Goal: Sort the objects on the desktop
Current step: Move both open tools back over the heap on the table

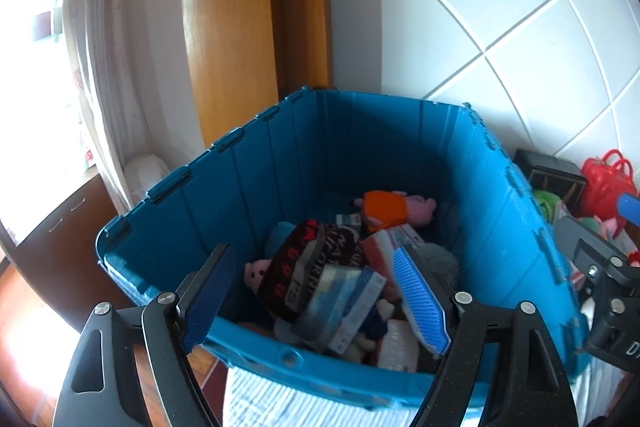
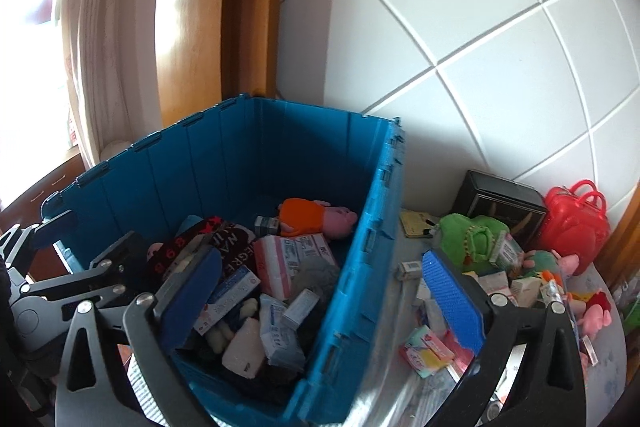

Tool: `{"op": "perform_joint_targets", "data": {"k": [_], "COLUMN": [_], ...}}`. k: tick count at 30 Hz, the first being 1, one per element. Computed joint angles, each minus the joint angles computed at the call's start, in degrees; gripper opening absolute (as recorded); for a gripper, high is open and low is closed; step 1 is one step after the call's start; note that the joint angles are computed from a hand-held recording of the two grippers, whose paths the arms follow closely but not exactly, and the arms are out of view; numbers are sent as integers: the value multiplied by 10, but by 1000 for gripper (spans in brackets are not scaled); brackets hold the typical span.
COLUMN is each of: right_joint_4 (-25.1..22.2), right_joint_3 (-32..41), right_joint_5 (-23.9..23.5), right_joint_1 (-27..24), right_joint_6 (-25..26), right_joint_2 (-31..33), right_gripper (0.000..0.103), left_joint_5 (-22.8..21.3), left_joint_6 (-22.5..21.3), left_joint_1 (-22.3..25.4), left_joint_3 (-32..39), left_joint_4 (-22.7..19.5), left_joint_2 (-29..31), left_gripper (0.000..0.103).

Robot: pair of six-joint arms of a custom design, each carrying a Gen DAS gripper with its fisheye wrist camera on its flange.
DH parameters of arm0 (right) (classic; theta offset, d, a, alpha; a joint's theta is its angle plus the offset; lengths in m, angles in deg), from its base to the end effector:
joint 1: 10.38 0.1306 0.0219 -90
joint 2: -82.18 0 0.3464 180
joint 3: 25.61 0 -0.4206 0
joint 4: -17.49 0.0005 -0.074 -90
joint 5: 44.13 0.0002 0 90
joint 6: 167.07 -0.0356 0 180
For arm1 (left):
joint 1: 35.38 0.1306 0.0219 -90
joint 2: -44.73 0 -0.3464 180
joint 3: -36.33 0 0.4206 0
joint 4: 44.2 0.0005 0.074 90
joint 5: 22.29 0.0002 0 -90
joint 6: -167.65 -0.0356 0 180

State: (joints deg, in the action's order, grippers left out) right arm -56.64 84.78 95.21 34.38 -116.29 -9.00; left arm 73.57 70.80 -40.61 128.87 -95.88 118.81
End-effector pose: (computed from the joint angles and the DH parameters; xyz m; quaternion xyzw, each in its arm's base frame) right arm 0.3494 0.3078 0.5543 0.0922 0.8661 -0.0987 0.4812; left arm 0.4152 -0.0422 0.5368 0.1166 0.8711 -0.0383 0.4754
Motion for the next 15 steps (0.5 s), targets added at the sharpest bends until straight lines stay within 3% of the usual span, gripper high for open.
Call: {"op": "perform_joint_targets", "data": {"k": [8, 15], "right_joint_4": [-81, -197], "right_joint_3": [-110, -228], "right_joint_5": [42, 48], "right_joint_1": [16, 8], "right_joint_6": [-112, -226], "right_joint_2": [-123, -273], "right_gripper": [103, 103], "left_joint_5": [-24, -101], "left_joint_6": [10, 44], "left_joint_1": [-82, -244], "left_joint_3": [-42, -71], "left_joint_4": [-9, -14], "left_joint_2": [-66, -100], "left_gripper": [82, 82]}}
